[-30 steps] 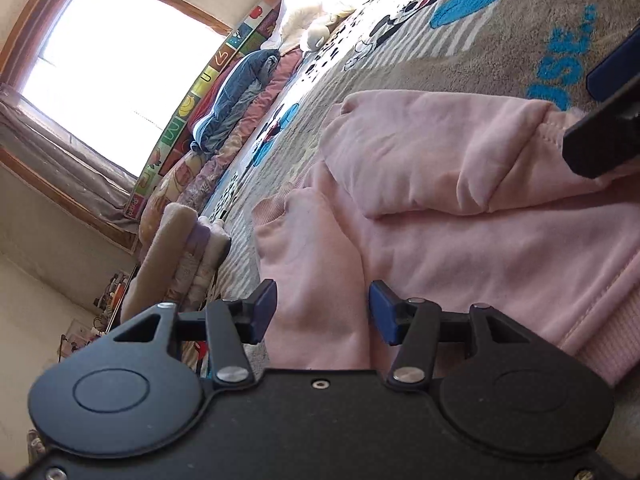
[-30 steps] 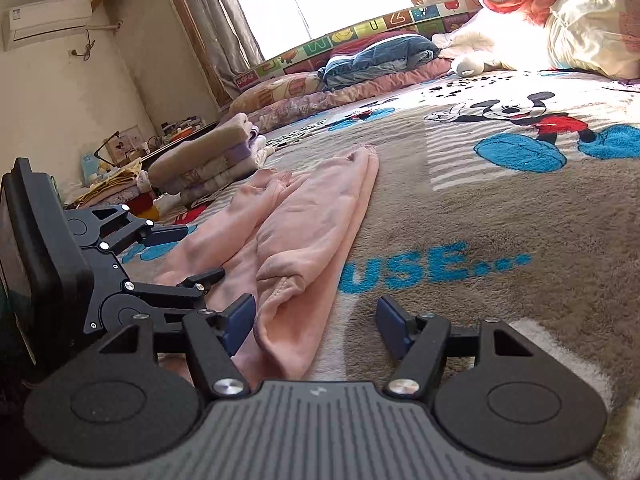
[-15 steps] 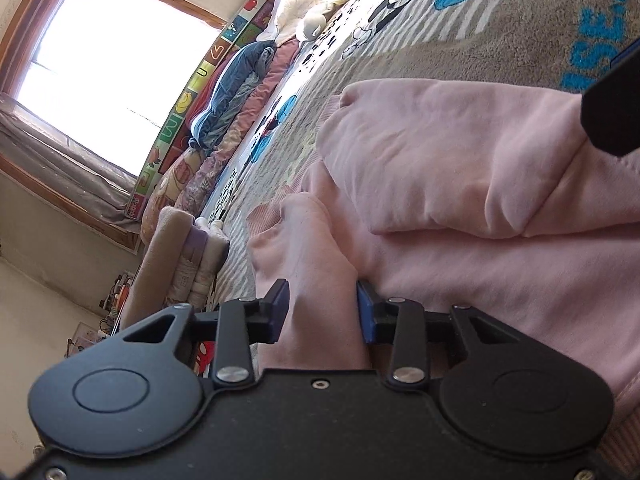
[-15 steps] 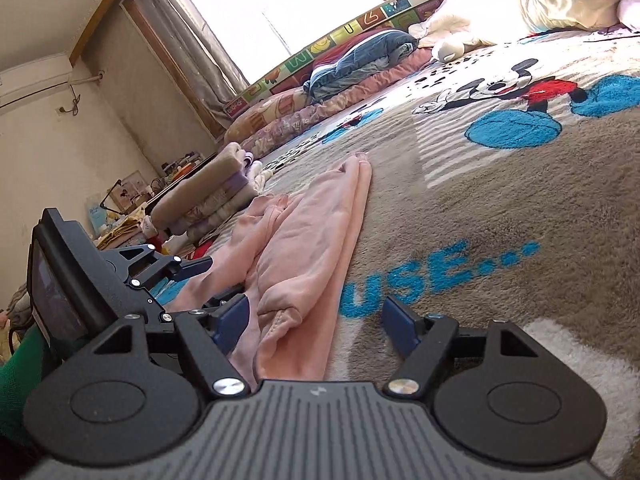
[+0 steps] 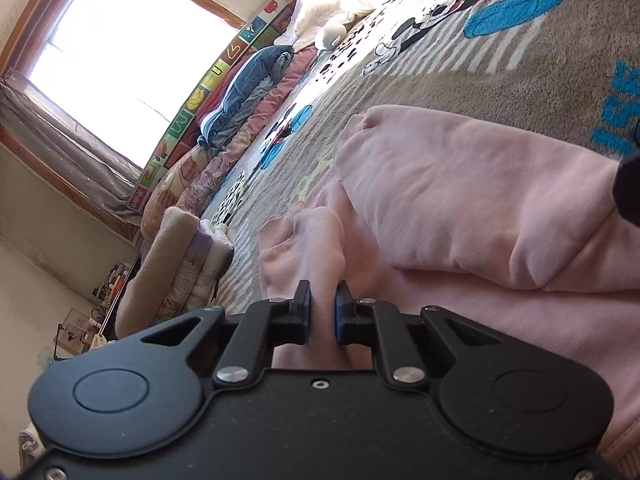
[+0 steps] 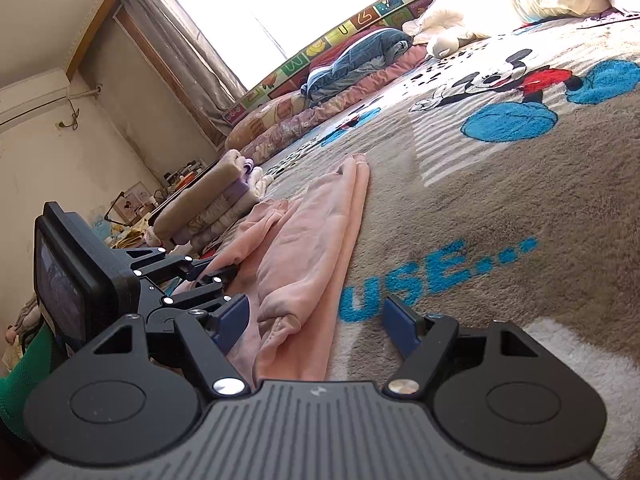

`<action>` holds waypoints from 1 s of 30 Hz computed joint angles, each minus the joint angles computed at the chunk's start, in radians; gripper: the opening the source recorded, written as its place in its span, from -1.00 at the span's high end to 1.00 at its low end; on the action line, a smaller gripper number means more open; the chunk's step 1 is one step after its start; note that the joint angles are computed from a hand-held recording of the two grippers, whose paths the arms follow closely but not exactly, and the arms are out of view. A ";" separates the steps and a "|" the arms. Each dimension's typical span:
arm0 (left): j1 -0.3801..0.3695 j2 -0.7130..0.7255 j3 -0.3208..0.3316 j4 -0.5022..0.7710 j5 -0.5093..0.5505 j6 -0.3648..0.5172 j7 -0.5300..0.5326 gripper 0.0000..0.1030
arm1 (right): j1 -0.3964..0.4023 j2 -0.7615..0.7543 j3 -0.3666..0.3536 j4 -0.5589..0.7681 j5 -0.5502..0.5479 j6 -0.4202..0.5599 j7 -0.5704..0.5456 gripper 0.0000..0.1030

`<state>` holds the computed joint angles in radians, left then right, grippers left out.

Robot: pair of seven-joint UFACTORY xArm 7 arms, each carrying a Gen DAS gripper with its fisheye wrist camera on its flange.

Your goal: Fold clothes

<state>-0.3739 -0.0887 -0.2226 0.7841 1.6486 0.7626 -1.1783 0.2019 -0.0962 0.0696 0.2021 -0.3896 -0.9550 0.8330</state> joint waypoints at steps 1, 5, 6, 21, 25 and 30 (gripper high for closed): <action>-0.001 0.001 0.000 0.002 -0.004 -0.004 -0.002 0.80 | 0.000 0.001 0.000 0.001 0.000 0.000 -0.001 -0.43; 0.000 0.020 0.004 0.017 -0.035 -0.022 0.006 0.80 | 0.000 0.001 0.001 0.000 0.003 0.001 -0.006 -0.43; 0.001 0.035 0.007 0.022 -0.044 -0.032 0.026 0.77 | 0.000 0.000 0.002 0.000 0.005 0.001 -0.009 -0.43; 0.228 -0.423 0.295 -0.297 -0.472 -0.635 -0.006 0.33 | 0.016 -0.007 0.013 -0.008 0.044 0.001 -0.042 -0.43; 0.101 -0.533 0.453 -0.411 -0.695 -0.654 0.173 0.34 | 0.030 -0.017 0.029 -0.017 0.097 0.004 -0.062 -0.43; -0.077 -0.690 0.603 -0.525 -0.863 -0.647 0.338 0.35 | 0.076 -0.083 0.062 -0.038 0.201 0.016 -0.121 -0.27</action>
